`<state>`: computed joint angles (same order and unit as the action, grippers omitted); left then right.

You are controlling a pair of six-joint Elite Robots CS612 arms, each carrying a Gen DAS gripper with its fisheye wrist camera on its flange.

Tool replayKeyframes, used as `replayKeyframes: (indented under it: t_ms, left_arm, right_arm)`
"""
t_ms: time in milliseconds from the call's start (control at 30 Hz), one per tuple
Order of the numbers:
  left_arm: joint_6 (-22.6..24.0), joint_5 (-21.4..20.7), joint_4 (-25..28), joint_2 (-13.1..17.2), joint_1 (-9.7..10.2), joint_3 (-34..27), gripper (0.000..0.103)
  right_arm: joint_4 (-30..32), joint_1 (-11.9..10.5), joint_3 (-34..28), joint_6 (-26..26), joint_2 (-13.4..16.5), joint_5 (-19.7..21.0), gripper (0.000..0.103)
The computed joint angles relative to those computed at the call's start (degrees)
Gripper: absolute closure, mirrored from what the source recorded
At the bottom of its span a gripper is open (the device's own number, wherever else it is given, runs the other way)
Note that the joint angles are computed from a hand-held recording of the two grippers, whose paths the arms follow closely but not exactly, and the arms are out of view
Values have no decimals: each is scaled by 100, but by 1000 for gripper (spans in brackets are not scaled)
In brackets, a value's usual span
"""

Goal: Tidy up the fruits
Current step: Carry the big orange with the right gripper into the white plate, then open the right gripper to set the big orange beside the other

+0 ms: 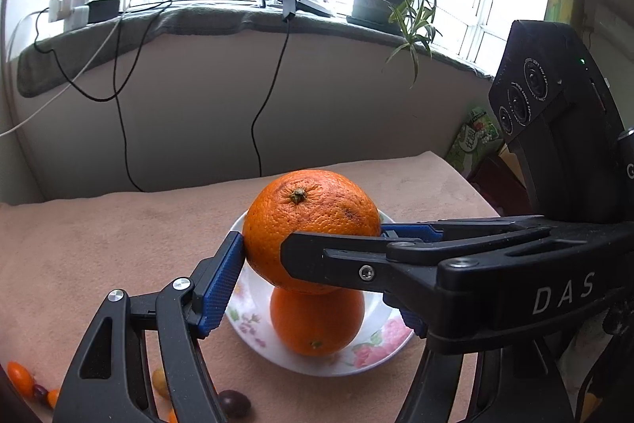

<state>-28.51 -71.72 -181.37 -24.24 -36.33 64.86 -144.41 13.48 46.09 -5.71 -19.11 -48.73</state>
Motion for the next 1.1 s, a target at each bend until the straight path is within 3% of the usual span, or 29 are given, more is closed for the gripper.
replayKeyframes:
  t_ms: [500,833,967,1100]
  left_arm:
    - [183,-493,693,364,4,-831,33]
    - [216,-680,879,437,7,-995,34]
    - [419,-644,795,434,-21,-996,34]
    - [363,-653,734,400,-21,-933,34]
  right_arm:
    - [152,-214,-127,327,99,-120,32]
    - [364,-270,-331,693,216,-69,32]
    - [124,-307,-281,816,206,115,32]
    - [-231,-324,-168,976,140,37,32]
